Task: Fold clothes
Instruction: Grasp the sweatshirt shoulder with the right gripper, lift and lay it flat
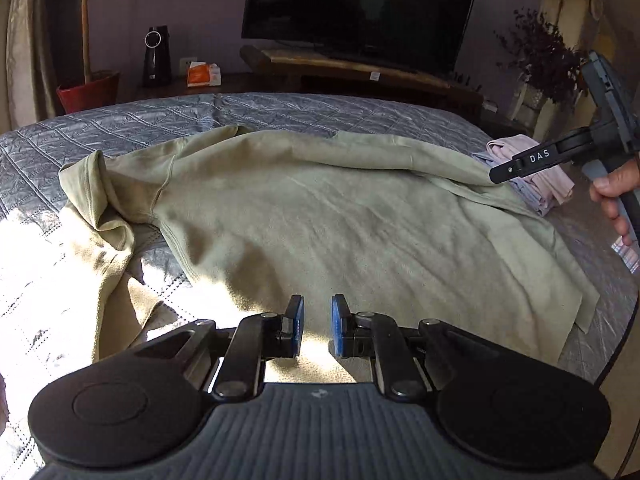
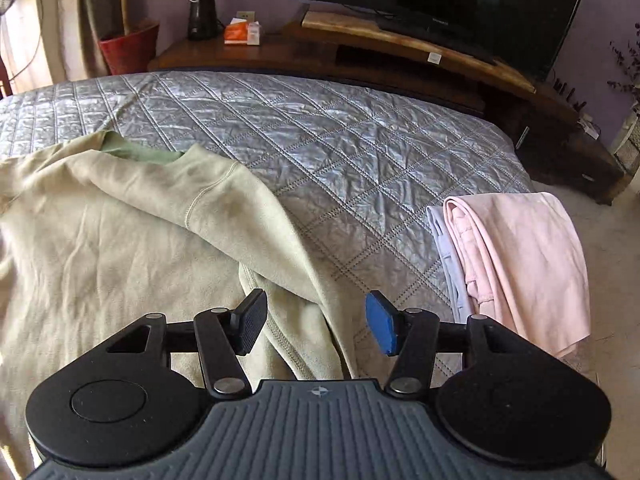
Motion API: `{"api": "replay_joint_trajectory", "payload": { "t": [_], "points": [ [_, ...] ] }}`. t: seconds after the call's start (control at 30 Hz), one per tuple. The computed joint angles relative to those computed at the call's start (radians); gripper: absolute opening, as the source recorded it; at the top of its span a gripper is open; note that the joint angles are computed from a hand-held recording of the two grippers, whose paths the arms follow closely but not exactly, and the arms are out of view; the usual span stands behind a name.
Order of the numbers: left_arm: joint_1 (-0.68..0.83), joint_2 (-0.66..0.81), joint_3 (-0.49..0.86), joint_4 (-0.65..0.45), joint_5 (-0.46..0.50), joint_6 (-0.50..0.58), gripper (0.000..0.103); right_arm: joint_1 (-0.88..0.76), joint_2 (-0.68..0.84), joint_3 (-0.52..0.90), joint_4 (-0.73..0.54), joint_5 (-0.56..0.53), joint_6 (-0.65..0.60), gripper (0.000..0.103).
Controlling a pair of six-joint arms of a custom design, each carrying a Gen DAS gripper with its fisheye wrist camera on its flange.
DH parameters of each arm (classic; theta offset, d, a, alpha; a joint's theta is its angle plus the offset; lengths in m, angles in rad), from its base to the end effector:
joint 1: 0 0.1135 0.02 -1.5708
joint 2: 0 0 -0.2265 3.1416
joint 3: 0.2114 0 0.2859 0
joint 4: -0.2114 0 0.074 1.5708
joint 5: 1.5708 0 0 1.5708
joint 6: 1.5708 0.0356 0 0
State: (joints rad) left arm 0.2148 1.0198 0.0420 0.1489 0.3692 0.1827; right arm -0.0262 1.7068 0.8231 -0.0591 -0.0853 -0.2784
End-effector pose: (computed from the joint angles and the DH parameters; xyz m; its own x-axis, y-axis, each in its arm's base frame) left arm 0.1784 0.0258 0.0292 -0.7011 0.0205 -0.7128 0.1697 0.9757 -0.1388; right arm 0.3387 -0.0058 0.0713 -0.7712 -0.2537 -0.5839 -0.2453 0.9648 -0.0952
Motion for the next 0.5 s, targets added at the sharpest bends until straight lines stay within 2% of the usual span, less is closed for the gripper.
{"api": "replay_joint_trajectory", "payload": {
  "t": [0.07,0.1,0.13,0.17,0.2,0.27,0.37,0.4,0.47,0.5],
  "points": [
    [-0.015,0.079,0.024,0.035,-0.015,0.01,0.012,-0.002,0.067,0.067,-0.027,-0.008,0.011,0.06],
    [-0.024,0.107,0.033,0.042,-0.026,0.018,0.012,-0.005,0.101,0.102,-0.046,-0.012,0.014,0.053],
    [-0.033,0.133,0.042,0.046,-0.037,0.026,0.012,-0.007,0.13,0.131,-0.071,-0.015,0.004,0.025],
    [-0.043,0.137,0.036,0.055,-0.055,0.037,0.014,-0.001,0.137,0.138,-0.08,-0.01,-0.023,0.009],
    [-0.052,0.128,0.028,0.056,-0.065,0.046,0.014,0.005,0.145,0.145,-0.089,-0.006,-0.05,0.006],
    [-0.069,0.112,0.017,0.058,-0.081,0.059,0.016,0.024,0.123,0.13,-0.061,0.014,-0.099,0.005],
    [-0.095,0.109,0.005,0.079,-0.111,0.065,0.016,0.069,0.047,0.074,0.131,0.128,-0.178,0.005],
    [-0.105,0.111,0.003,0.088,-0.122,0.065,0.016,0.099,0.038,0.056,0.25,0.203,-0.255,0.005],
    [-0.121,0.112,-0.002,0.104,-0.141,0.067,0.016,0.162,0.076,0.008,0.631,0.329,-0.508,0.009],
    [-0.126,0.112,-0.004,0.111,-0.146,0.069,0.016,0.178,0.141,-0.007,0.877,0.349,-0.645,0.038]
  ]
}}
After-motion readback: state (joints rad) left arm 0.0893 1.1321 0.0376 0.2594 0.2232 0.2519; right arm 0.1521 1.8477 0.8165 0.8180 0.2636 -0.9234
